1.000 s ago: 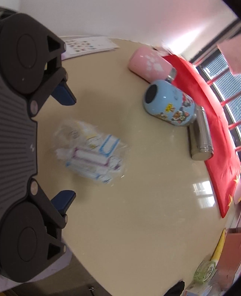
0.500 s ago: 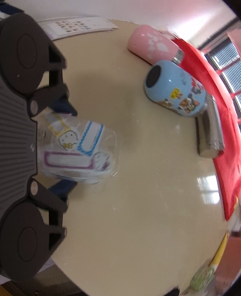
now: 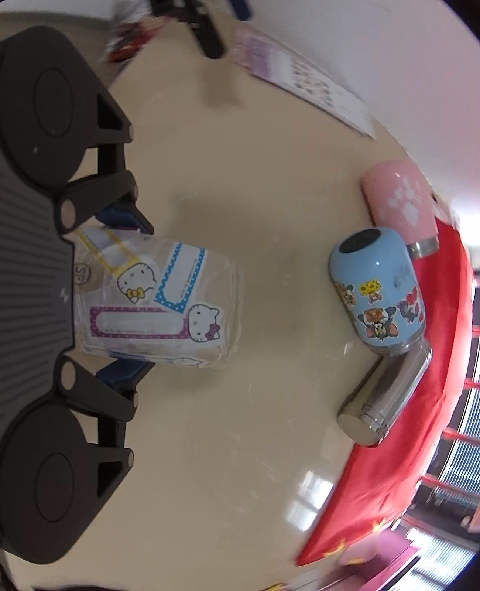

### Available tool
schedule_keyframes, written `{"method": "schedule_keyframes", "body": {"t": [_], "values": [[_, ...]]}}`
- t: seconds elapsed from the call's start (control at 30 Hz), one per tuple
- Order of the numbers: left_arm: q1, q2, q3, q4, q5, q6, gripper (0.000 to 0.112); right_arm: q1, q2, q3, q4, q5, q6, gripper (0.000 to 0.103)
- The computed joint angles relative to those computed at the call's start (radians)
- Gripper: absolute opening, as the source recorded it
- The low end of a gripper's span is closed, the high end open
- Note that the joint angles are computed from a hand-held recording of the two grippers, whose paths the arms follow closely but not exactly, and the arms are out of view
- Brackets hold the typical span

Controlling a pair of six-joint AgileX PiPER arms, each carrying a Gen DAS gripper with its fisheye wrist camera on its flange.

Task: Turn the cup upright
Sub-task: 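Lift the cup with the right tool and rotate it mouth-up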

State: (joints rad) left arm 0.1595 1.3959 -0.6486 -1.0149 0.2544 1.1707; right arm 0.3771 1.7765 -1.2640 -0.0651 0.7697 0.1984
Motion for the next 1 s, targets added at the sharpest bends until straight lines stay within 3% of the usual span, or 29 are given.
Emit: {"method": "schedule_keyframes", "body": {"t": [0.17,0.5,0.53,0.57,0.7,1.0], "values": [[-0.072,-0.014,0.008,0.135,-0.048,-0.189,0.103,-0.052,-0.024,0.025,0.028,0.011,-0.14,0.067],[-0.191,-0.04,0.024,0.602,-0.098,-0.753,0.103,-0.172,0.042,0.039,0.233,-0.046,-0.395,0.068],[-0.196,-0.044,0.024,0.643,-0.098,-0.795,0.103,-0.174,0.049,0.032,0.235,-0.04,-0.397,0.07],[-0.201,-0.048,0.024,0.681,-0.098,-0.835,0.103,-0.174,0.054,0.027,0.229,-0.035,-0.386,0.079],[-0.209,-0.058,0.024,0.733,-0.099,-0.89,0.103,-0.164,0.057,0.001,0.184,-0.039,-0.293,0.085],[-0.203,-0.045,0.02,0.696,-0.098,-0.85,0.103,-0.182,0.156,-0.185,0.174,0.089,-0.162,0.085]]}}
